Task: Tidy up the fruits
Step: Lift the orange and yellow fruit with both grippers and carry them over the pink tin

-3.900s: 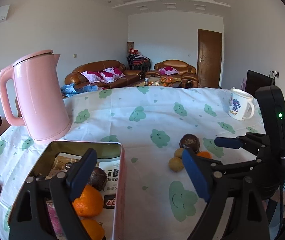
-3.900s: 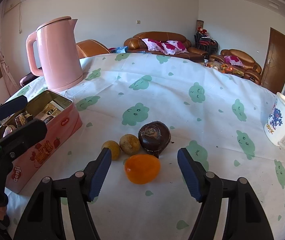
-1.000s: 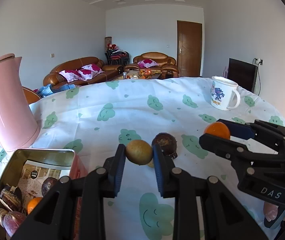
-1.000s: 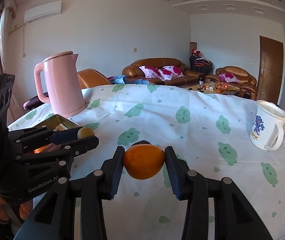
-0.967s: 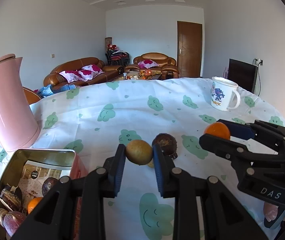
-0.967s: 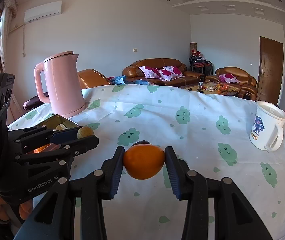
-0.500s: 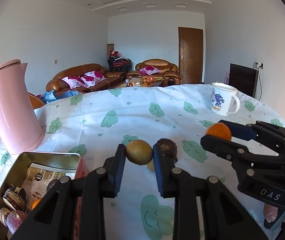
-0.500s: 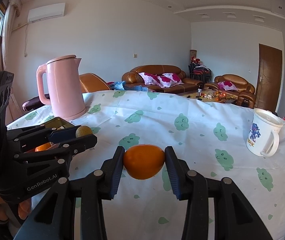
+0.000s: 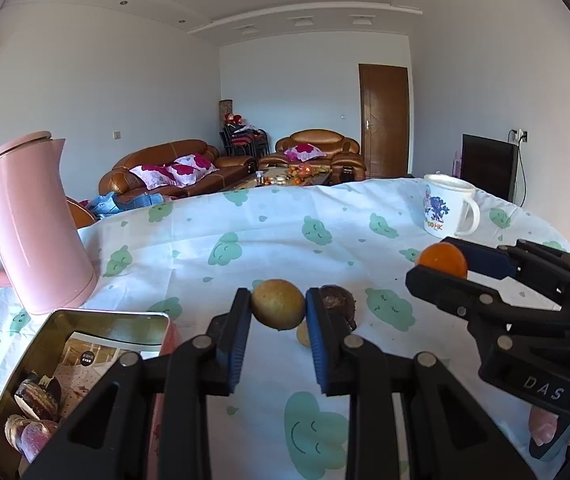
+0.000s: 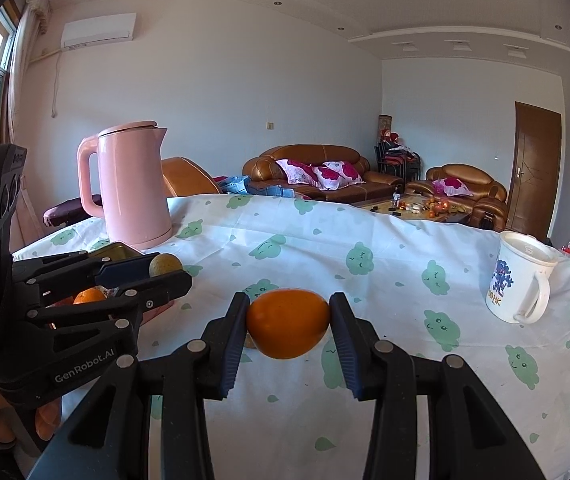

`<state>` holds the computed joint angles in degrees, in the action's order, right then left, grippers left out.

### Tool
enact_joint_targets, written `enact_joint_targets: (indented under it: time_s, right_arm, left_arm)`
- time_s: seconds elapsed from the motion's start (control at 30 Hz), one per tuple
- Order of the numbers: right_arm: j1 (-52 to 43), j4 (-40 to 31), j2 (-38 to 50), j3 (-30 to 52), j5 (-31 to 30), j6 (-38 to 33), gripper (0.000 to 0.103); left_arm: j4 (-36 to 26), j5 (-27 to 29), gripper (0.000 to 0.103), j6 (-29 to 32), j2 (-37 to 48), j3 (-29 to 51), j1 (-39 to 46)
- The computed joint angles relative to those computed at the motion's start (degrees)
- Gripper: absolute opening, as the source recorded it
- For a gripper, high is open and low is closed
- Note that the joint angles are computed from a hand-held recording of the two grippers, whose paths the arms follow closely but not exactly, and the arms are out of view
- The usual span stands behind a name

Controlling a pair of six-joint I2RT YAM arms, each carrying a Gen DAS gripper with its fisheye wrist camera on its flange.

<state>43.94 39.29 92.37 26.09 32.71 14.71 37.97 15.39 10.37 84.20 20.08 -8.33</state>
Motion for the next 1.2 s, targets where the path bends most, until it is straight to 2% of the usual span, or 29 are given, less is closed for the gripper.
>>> enact_joint_targets:
  time_s: [0.6,1.2]
  right_arm:
    - [2.2,6.6,-0.4,-2.9,3.2,-2.3,0.043]
    - [5.7,8.7,1.6,-1.6,6.8,-5.8,0.043]
  left_arm:
    - [4.3,-1.0,0.029,-0.1,-2.9,-4.1,0.0]
    - [3.7,-0.1,0.029,0.4,-6.4,-6.4,2.1]
